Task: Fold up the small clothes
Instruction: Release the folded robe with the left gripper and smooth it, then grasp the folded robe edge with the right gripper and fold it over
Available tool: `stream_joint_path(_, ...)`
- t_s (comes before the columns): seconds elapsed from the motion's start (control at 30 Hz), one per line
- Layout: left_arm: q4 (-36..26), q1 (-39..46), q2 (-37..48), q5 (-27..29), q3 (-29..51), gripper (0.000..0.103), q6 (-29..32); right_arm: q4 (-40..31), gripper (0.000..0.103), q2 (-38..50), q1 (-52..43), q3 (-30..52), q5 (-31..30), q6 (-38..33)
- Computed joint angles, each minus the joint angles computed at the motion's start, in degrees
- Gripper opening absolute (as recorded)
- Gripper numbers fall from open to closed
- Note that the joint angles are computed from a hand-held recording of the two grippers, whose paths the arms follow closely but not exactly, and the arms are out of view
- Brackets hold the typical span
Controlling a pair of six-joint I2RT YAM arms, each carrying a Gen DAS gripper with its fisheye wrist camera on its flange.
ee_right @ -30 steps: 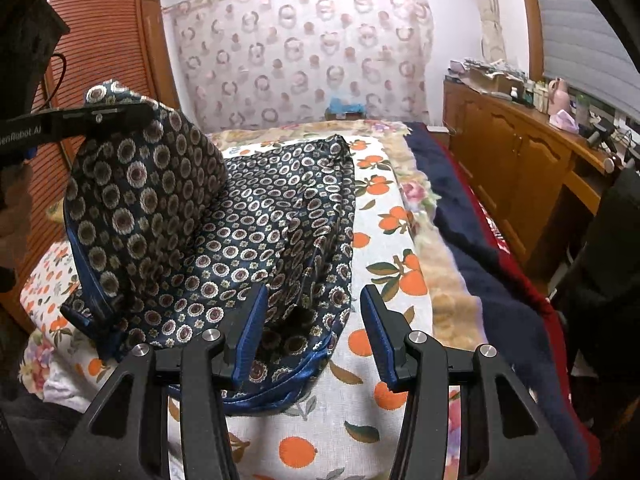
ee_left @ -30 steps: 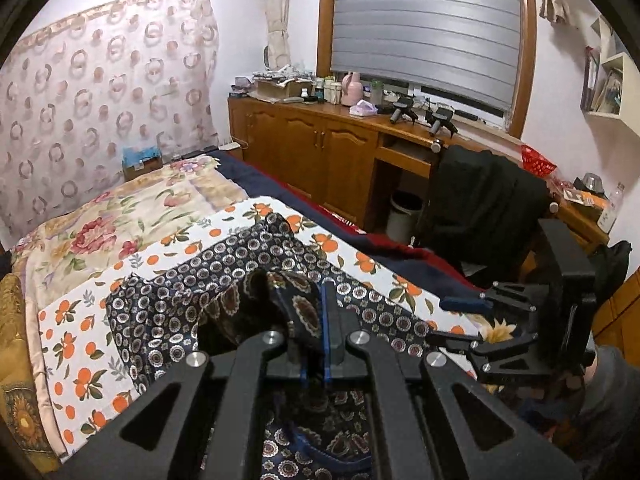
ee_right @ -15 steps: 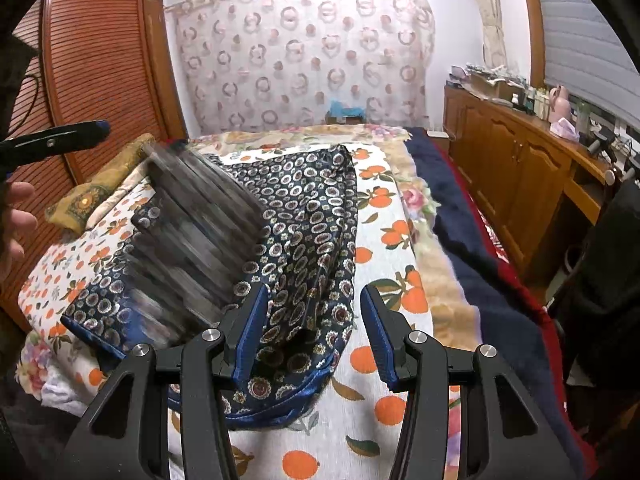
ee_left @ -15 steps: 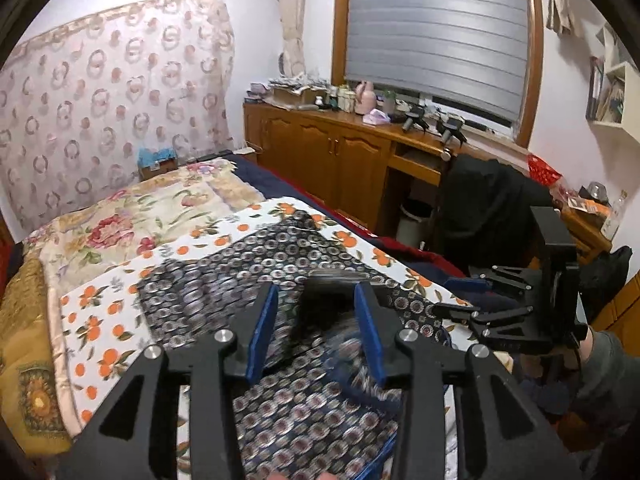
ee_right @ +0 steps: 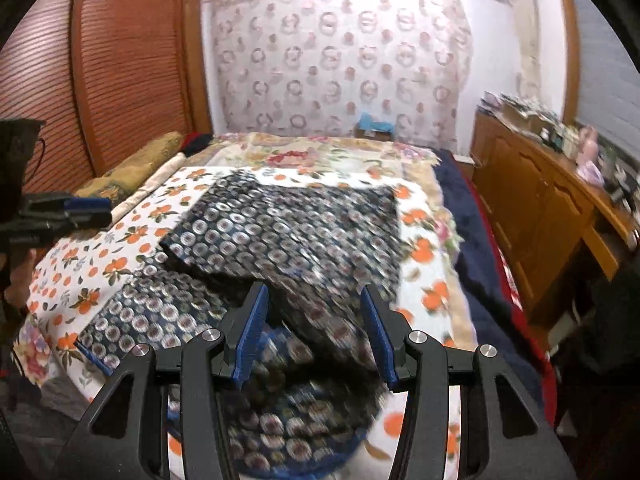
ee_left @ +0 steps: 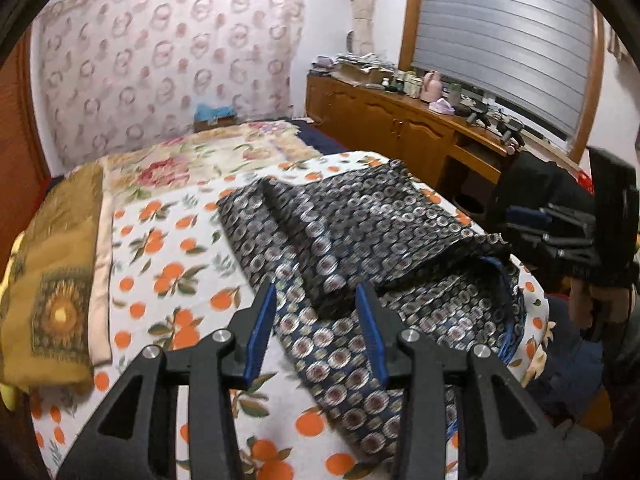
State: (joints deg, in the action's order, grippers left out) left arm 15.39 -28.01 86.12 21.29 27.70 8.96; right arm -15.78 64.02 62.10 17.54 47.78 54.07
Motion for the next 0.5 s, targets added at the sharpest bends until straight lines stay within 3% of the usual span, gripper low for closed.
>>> stream_joint_path(0.23,4.2,4.7,1.0,2.4,-3.1,0.040,1.3,16.3,0.049,13.6,-10.1,8.6,-10.7,-20.9)
stream_joint_path(0.33,4.7,6.2,0.4,3.0,-4.0,0.040,1.6,20.7,0.058,20.6,-12.6,13.2,-16.2,-26.0)
stream_joint_path(0.5,5.0,8.6,0.2,3.6,-4.5,0.040,1.9,20.6,0.059,33.6,-16.2,22.9,-24.9,-31.0)
